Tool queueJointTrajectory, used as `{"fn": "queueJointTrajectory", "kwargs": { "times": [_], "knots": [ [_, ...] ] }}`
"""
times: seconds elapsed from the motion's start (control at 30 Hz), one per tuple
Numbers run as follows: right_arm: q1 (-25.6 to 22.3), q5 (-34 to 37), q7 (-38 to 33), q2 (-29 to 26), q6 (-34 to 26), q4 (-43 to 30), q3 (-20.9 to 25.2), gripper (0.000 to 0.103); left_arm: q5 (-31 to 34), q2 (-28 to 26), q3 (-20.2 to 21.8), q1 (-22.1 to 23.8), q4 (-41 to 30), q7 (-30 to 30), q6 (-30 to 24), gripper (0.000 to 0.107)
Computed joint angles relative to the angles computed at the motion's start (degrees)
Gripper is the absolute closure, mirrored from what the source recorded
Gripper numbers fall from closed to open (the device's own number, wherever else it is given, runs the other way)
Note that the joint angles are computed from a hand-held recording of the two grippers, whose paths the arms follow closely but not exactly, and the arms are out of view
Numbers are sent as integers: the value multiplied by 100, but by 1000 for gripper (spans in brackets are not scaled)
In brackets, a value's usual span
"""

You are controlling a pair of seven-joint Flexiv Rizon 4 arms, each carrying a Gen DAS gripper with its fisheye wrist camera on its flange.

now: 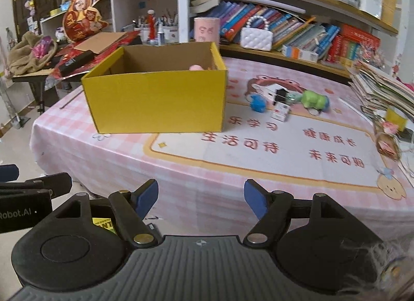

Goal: Organize objects
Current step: 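Withdraw both open tools from the box toward the loose items on the mat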

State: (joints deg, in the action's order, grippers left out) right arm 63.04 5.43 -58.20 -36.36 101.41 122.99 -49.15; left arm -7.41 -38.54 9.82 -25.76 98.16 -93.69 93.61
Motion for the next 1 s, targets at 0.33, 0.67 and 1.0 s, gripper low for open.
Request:
{"fn": "queueJointTrajectory", "kwargs": {
  "times": [0.33,0.67,1.0],
  "knots": [
    [471,188,339,-96,-187,403,-707,30,67,-114,-871,435,-176,591,11,17],
    [446,259,642,-116,-303,682,-1028,30,1,-449,-1319,430,-751,1158,-303,17],
    [-558,-22,614,26,-370,455,-583,29,-28,-1031,-1085,-52,-1916,1163,-1020,17]
  ]
}}
